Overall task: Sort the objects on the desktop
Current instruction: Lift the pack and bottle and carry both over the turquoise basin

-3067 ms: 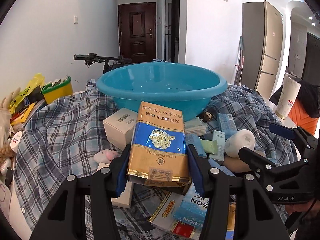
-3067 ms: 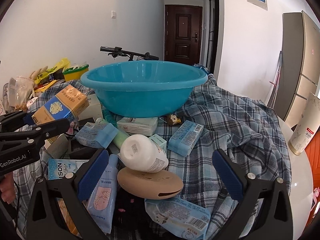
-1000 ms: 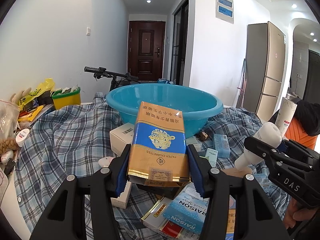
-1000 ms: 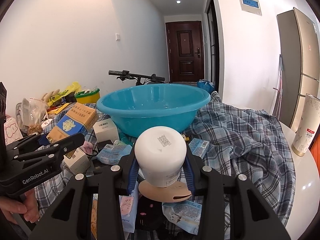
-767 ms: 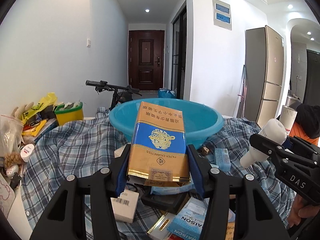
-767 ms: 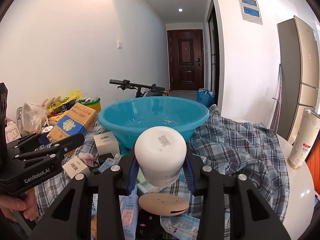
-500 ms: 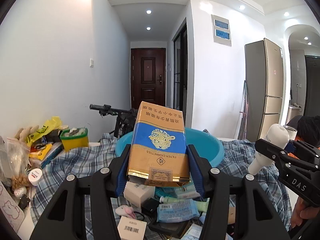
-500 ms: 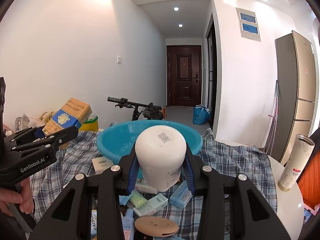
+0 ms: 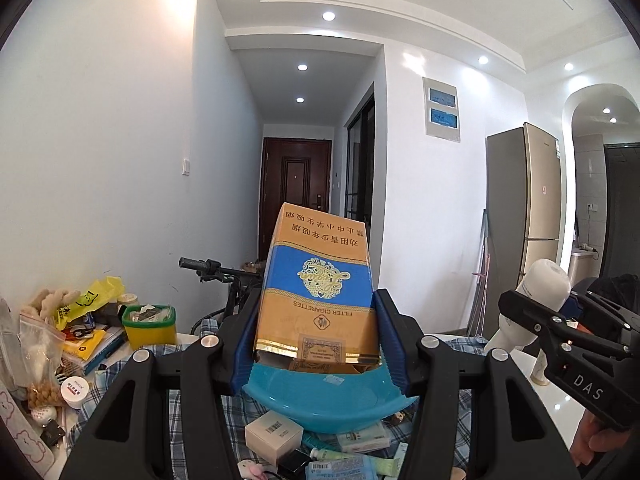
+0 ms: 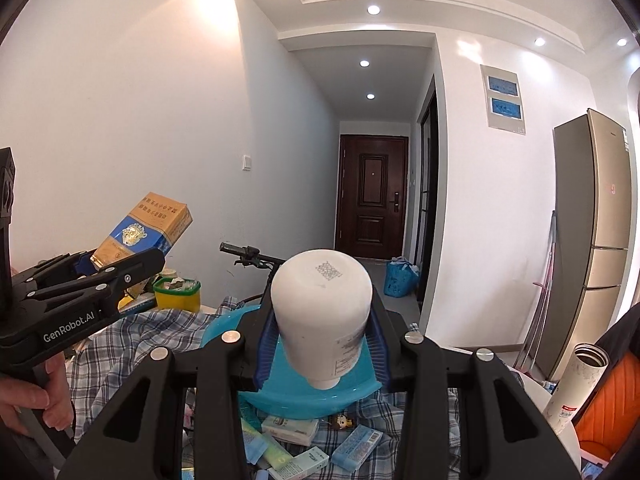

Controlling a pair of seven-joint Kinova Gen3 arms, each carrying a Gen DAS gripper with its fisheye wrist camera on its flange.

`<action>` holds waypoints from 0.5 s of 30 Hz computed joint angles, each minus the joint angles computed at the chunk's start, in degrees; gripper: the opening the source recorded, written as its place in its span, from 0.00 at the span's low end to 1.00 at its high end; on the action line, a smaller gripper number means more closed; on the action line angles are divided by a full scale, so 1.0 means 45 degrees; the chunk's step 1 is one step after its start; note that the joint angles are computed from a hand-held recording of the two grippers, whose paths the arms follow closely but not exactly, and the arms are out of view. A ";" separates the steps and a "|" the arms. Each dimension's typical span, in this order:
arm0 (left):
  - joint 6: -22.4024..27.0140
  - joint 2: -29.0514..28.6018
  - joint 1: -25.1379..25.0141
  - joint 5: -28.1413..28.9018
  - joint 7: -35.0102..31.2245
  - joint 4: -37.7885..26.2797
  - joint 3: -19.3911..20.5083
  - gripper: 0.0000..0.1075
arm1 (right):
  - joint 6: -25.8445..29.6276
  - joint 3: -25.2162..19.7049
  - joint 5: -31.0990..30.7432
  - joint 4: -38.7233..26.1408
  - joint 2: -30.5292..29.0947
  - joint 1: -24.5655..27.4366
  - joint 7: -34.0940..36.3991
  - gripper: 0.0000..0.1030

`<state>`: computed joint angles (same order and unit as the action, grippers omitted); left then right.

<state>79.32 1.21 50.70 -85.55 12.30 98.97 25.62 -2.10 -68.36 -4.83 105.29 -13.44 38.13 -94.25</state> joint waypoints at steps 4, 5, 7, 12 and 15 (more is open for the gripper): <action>0.0079 -0.0034 0.0024 0.0082 -0.0221 -0.0115 0.0062 0.52 | -0.0087 0.0562 -0.0001 0.0093 -0.0042 -0.0611 0.0013 0.37; 0.0107 -0.0032 0.0044 0.0091 -0.0245 -0.0143 0.0076 0.52 | -0.0114 0.0712 -0.0038 0.0121 -0.0057 -0.0759 0.0017 0.37; 0.0136 -0.0018 0.0075 0.0028 -0.0208 -0.0154 0.0089 0.52 | -0.0139 0.0957 -0.0099 0.0155 -0.0055 -0.0989 0.0066 0.37; 0.0365 0.0088 0.0281 -0.0162 -0.0359 -0.0299 0.0116 0.52 | -0.0172 0.1253 -0.0259 0.0225 -0.0119 -0.1265 0.0206 0.37; 0.0133 -0.0028 0.0273 -0.0107 -0.0271 -0.0224 0.0078 0.52 | -0.0120 0.1300 -0.0330 0.0196 -0.0135 -0.1320 0.0279 0.37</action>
